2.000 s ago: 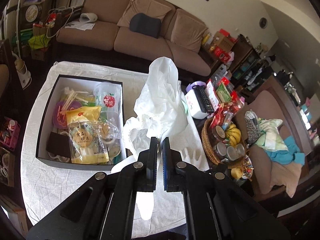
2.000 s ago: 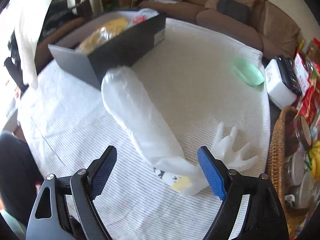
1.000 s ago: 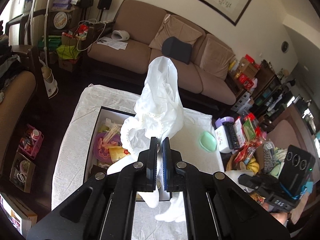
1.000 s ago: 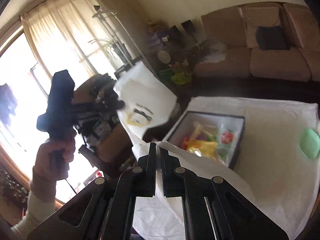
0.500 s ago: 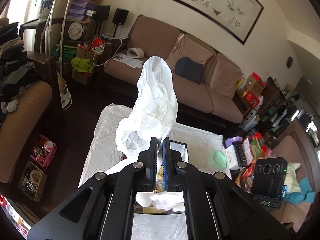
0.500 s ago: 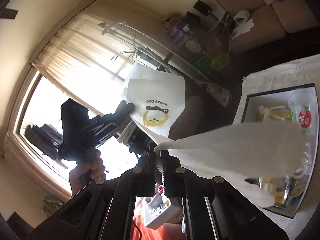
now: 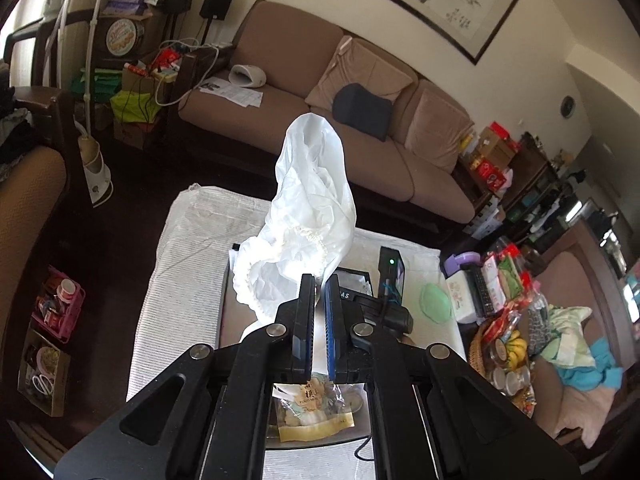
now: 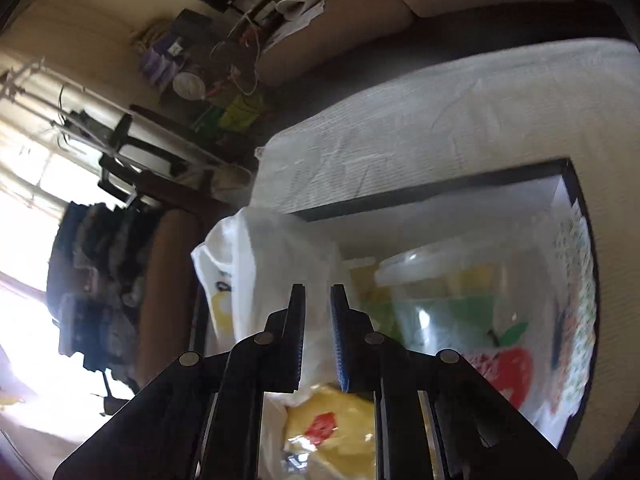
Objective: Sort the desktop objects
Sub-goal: 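Carry the white dog-print bag over the white box with both grippers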
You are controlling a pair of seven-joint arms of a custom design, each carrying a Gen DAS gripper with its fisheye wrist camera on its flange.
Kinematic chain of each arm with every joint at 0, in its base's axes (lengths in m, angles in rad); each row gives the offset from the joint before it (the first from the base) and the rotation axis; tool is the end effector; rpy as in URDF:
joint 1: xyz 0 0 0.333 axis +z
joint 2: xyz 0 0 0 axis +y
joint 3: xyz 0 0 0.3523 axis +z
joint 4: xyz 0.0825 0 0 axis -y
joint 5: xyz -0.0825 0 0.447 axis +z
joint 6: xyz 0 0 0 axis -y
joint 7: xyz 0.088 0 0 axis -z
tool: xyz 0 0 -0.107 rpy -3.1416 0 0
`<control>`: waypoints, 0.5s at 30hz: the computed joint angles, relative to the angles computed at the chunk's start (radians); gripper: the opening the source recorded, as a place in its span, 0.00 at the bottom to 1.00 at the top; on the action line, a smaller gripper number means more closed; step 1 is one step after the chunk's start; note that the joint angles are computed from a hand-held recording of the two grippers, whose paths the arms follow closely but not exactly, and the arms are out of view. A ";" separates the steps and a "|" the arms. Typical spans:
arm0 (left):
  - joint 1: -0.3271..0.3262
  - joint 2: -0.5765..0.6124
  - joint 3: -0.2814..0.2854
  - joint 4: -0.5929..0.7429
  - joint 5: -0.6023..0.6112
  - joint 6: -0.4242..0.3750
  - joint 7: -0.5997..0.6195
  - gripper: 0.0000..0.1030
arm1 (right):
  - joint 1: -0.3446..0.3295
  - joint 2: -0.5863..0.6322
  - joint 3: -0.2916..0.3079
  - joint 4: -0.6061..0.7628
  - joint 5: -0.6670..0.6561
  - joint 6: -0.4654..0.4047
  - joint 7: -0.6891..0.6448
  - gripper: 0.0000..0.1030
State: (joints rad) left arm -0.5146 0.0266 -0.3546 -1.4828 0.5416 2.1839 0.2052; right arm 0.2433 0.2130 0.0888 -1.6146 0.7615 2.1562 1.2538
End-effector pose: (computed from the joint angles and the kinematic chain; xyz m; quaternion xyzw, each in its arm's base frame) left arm 0.4485 -0.4949 0.7703 -0.7456 0.5269 -0.3850 0.1352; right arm 0.6819 0.2586 0.5652 -0.7487 0.5438 0.1416 0.3516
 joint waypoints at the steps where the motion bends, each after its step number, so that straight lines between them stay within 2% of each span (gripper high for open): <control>1: -0.001 0.017 -0.001 0.008 -0.005 0.003 0.015 0.04 | -0.007 -0.005 0.004 -0.001 0.020 0.005 -0.057 0.13; 2: -0.004 0.035 -0.002 0.021 -0.010 -0.001 0.029 0.04 | -0.012 -0.017 0.007 -0.006 0.033 0.002 -0.109 0.14; 4: -0.014 0.073 -0.002 0.049 -0.017 -0.018 0.052 0.04 | -0.009 -0.059 0.007 -0.045 0.043 0.060 -0.201 0.24; 6: -0.023 0.096 0.002 0.058 -0.030 -0.024 0.061 0.04 | -0.011 -0.094 0.010 -0.071 0.099 0.091 -0.306 0.47; 7: -0.027 0.105 0.003 0.060 -0.039 -0.025 0.069 0.04 | -0.008 -0.103 0.010 -0.078 0.117 0.104 -0.342 0.50; 11: -0.034 0.142 0.012 0.069 -0.084 -0.066 0.099 0.04 | 0.013 -0.113 0.004 -0.076 0.104 0.116 -0.309 0.50; 15: -0.014 0.129 0.020 0.002 -0.152 -0.008 0.091 0.04 | 0.003 -0.121 -0.006 -0.095 0.153 0.103 -0.303 0.50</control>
